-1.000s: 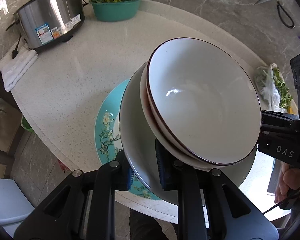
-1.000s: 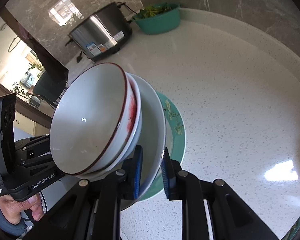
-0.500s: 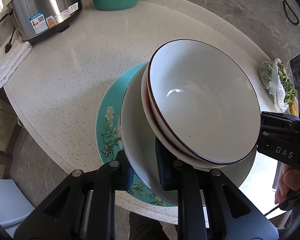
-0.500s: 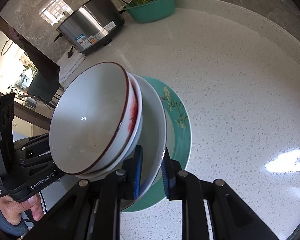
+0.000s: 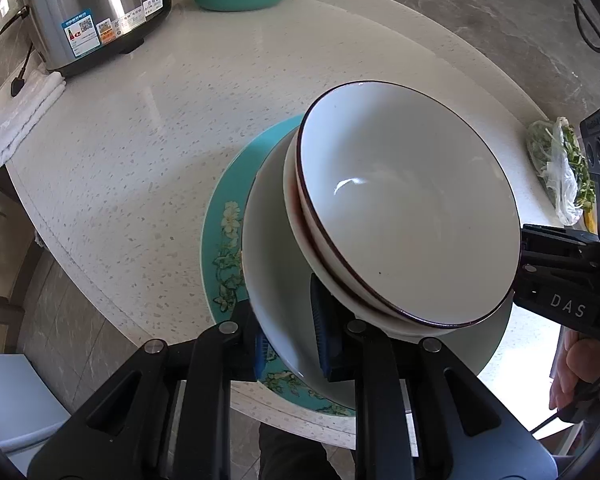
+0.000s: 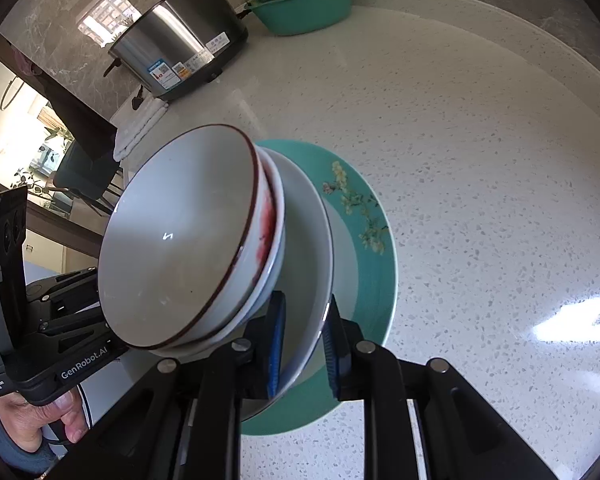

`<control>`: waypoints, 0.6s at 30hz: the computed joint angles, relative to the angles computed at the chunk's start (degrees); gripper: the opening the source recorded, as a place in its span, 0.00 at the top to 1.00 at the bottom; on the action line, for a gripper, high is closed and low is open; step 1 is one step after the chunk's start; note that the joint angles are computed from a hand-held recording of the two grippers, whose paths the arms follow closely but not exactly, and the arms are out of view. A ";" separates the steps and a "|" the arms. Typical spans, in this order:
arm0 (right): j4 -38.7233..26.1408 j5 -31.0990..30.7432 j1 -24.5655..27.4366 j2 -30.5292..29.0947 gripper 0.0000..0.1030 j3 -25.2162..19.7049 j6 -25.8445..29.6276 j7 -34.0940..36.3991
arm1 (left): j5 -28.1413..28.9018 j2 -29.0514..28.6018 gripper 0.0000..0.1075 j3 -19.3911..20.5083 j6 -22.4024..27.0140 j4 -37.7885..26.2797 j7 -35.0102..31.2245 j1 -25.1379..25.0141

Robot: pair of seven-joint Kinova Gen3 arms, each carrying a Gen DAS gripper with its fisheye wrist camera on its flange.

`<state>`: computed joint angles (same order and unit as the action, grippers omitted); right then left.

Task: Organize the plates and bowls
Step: 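Lift the white plate with bowls and lower it onto the teal floral plate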

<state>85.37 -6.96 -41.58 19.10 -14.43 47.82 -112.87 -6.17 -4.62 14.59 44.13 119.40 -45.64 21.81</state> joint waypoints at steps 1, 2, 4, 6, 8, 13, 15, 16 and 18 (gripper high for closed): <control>0.20 0.20 -0.13 -0.10 0.81 0.08 -0.35 -0.13 | -0.23 -0.20 0.84 0.26 -0.02 0.15 0.58 0.13; 0.23 0.23 -0.14 -0.14 0.81 0.09 -0.40 -0.16 | -0.27 -0.22 0.84 0.24 -0.11 0.21 0.49 0.14; 0.36 0.38 -0.19 -0.18 0.81 0.19 -0.62 -0.38 | -0.03 -0.26 0.84 0.02 -0.50 0.43 -0.18 0.10; 0.48 0.77 -0.41 -0.28 0.81 0.29 -0.74 -0.73 | 0.22 -0.40 0.84 -0.11 -0.94 0.79 -0.69 0.03; 0.63 1.39 -0.86 -0.42 0.80 0.43 -0.93 -1.39 | 0.64 -0.70 0.84 -0.21 -1.57 1.36 -1.05 -0.07; 0.66 3.08 -1.94 -0.58 0.78 0.74 -1.09 -3.33 | 0.31 -1.44 0.84 0.23 -3.32 3.01 -1.27 -0.41; 0.87 4.02 -2.56 -0.74 0.78 0.93 -1.35 -4.47 | 0.59 -1.80 0.83 0.09 -3.92 3.49 -1.93 -0.48; 0.97 4.43 -2.72 -0.81 0.78 0.97 -1.47 -4.81 | 1.01 -2.03 0.83 -0.06 -4.35 3.83 -2.38 -0.55; 1.37 4.95 -2.96 -1.01 0.78 1.06 -1.98 -5.85 | 3.03 -2.78 0.82 -1.06 -5.49 4.71 -4.86 -0.77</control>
<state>86.73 -2.01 -44.54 18.09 -13.38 45.84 -118.72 -3.14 -7.39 13.53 38.64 124.11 -50.50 21.04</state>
